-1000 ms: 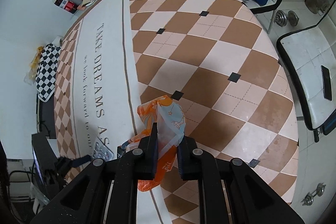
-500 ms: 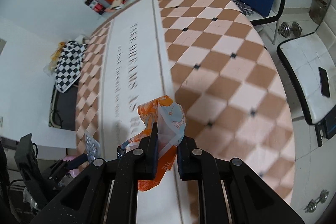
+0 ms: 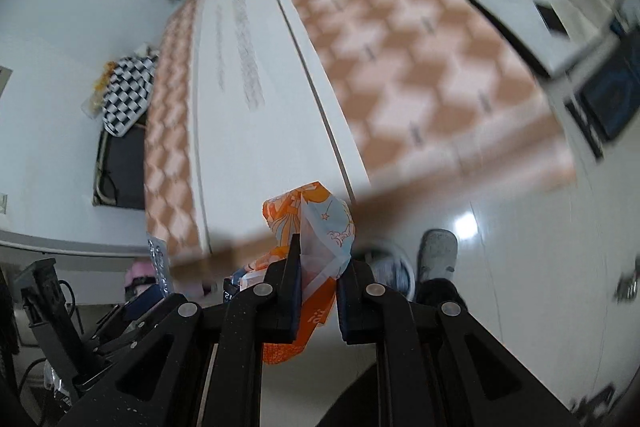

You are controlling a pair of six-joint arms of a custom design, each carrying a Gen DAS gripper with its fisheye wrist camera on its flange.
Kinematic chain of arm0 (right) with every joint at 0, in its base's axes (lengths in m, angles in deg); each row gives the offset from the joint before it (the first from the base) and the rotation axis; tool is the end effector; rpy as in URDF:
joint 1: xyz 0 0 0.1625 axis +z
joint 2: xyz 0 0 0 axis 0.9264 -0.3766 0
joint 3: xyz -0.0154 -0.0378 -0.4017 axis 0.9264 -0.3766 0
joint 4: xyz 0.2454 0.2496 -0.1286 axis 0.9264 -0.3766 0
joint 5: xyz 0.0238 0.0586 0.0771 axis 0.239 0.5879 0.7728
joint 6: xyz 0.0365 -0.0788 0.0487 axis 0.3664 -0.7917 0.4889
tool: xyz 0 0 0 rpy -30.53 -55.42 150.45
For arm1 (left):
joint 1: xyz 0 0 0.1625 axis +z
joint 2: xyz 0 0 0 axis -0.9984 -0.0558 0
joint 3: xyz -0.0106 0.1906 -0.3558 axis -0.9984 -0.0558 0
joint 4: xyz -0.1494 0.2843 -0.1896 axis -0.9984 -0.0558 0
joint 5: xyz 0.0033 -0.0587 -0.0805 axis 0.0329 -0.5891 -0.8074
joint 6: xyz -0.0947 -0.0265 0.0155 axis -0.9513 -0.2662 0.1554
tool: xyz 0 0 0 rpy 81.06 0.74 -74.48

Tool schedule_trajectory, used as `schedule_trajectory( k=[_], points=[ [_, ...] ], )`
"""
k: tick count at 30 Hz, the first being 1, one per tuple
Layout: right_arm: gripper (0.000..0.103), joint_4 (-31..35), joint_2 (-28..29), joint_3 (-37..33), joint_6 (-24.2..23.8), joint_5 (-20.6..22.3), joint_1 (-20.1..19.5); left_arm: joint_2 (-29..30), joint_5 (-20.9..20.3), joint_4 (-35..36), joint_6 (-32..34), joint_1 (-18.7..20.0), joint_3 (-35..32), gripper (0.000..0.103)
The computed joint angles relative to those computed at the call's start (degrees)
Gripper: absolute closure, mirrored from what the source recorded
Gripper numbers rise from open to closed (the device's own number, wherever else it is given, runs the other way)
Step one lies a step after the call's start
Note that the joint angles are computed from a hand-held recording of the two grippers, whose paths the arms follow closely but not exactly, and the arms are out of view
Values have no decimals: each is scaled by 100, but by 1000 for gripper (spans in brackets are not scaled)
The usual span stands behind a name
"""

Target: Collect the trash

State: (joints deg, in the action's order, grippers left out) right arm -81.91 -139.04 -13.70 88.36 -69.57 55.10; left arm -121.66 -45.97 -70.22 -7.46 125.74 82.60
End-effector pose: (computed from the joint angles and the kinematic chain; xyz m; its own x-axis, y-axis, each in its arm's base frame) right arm 0.4428 -0.5289 0.3796 -0.9106 0.2838 0.3003 0.1482 0.9028 -0.4036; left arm -0.3677 -0.5299 0.4362 -0.8328 0.1462 -0.5339 0.2370 0.9658 -0.1053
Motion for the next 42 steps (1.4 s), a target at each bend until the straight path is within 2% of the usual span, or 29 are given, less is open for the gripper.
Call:
schedule_trajectory(
  k=[5, 9, 11, 15, 19, 24, 26, 27, 28, 30, 33, 34, 39, 42],
  points=[
    [89, -615, -845, 1984, 574, 333, -86, -654, -361, -377, -602, 47, 1472, 37],
    [89, -1390, -1111, 3249, 503, 526, -460, -908, -458, -978, -850, 306, 2548, 37],
    [89, -1902, -1106, 3790, 349, 554, -725, -932, -507, -1510, -877, 588, 3091, 37],
    [89, -3042, -880, 4631, 95, 626, -1298, -799, -561, -2420, -720, 1104, 3752, 37],
    [89, -4341, -337, 5172, -186, 752, -1909, -497, -607, -3335, -430, 1695, 4211, 37],
    [88, -5281, 427, 5353, -387, 953, -2490, -15, -778, -3761, -91, 2189, 4275, 36],
    [83, -5452, 707, 5326, -483, 1018, -2654, 91, -778, -3775, 31, 2318, 4275, 35],
    [68, -5487, 870, 5296, -602, 1108, -2753, 107, -725, -3746, 63, 2320, 4288, 28],
    [44, -5523, 987, 5279, -663, 1085, -2794, 92, -650, -3708, 87, 2316, 4334, 17],
    [24, -5437, 1157, 5205, -860, 872, -2752, 11, -518, -3547, 83, 2288, 4390, 5],
    [7, -5086, 1258, 5080, -1104, 255, -2455, -211, -304, -3336, 13, 2179, 4556, 5],
    [3, -4966, 1269, 5044, -1135, 105, -2362, -305, -203, -3192, -47, 2094, 4573, 5],
    [3, -4201, 1121, 4831, -1210, -544, -1775, -743, 54, -2562, -338, 1643, 4534, 5],
    [3, -3678, 857, 4730, -1157, -674, -1451, -962, 131, -2051, -520, 1340, 4320, 5]
  ],
)
